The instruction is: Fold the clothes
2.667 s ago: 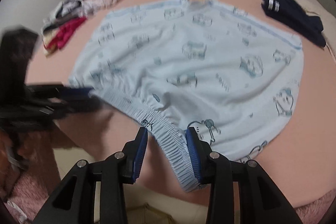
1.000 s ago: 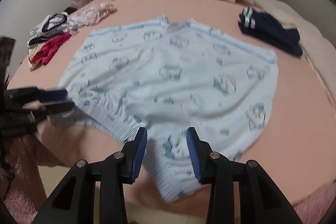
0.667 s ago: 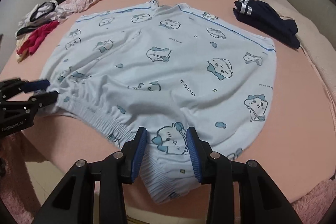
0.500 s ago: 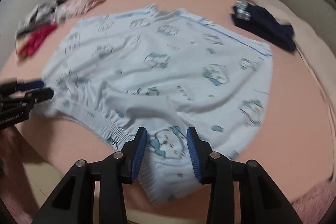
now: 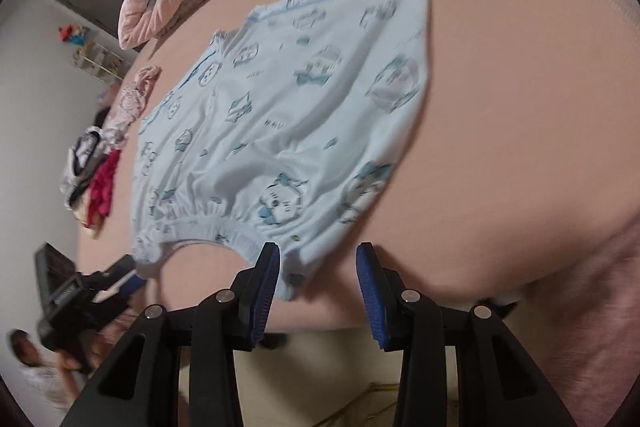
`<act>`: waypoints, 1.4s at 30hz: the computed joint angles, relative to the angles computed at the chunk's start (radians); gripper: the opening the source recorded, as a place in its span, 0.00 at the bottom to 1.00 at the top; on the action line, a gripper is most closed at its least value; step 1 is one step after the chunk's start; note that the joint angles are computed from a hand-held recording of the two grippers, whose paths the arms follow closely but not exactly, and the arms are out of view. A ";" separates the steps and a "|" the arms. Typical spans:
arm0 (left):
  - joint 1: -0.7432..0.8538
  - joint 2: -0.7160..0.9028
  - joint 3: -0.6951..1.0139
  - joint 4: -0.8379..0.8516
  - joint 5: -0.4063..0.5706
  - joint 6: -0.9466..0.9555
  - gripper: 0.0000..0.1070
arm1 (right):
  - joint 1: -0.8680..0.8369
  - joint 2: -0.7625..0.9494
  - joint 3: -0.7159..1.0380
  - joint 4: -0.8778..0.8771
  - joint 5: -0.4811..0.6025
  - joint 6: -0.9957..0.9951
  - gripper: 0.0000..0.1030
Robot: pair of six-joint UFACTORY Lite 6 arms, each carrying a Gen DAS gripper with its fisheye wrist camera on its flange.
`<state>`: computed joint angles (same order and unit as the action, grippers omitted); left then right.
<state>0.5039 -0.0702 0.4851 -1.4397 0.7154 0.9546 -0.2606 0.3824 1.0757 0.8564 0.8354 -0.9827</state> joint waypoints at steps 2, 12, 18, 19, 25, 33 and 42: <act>-0.017 0.049 0.028 -0.028 0.002 0.004 0.38 | 0.022 0.016 0.000 0.014 -0.005 0.004 0.40; -0.123 -0.157 0.022 0.271 -0.160 -0.303 0.08 | 0.060 -0.191 -0.141 0.006 -0.081 -0.095 0.05; -0.130 -0.045 0.033 0.270 -0.178 -0.275 0.11 | 0.065 -0.068 -0.070 -0.097 -0.102 0.026 0.05; -0.108 -0.038 0.041 0.270 -0.148 -0.272 0.11 | 0.054 -0.056 -0.052 -0.085 -0.085 0.033 0.05; -0.100 -0.118 0.139 0.601 -0.172 -0.535 0.27 | 0.036 -0.159 -0.082 -0.084 -0.152 0.038 0.05; -0.187 0.181 0.524 0.926 -0.186 -0.618 0.27 | 0.196 -0.166 0.042 -0.184 -0.228 0.090 0.17; -0.011 0.638 1.003 0.902 -0.118 -0.551 0.29 | 0.488 0.033 0.347 -0.424 -0.246 0.238 0.18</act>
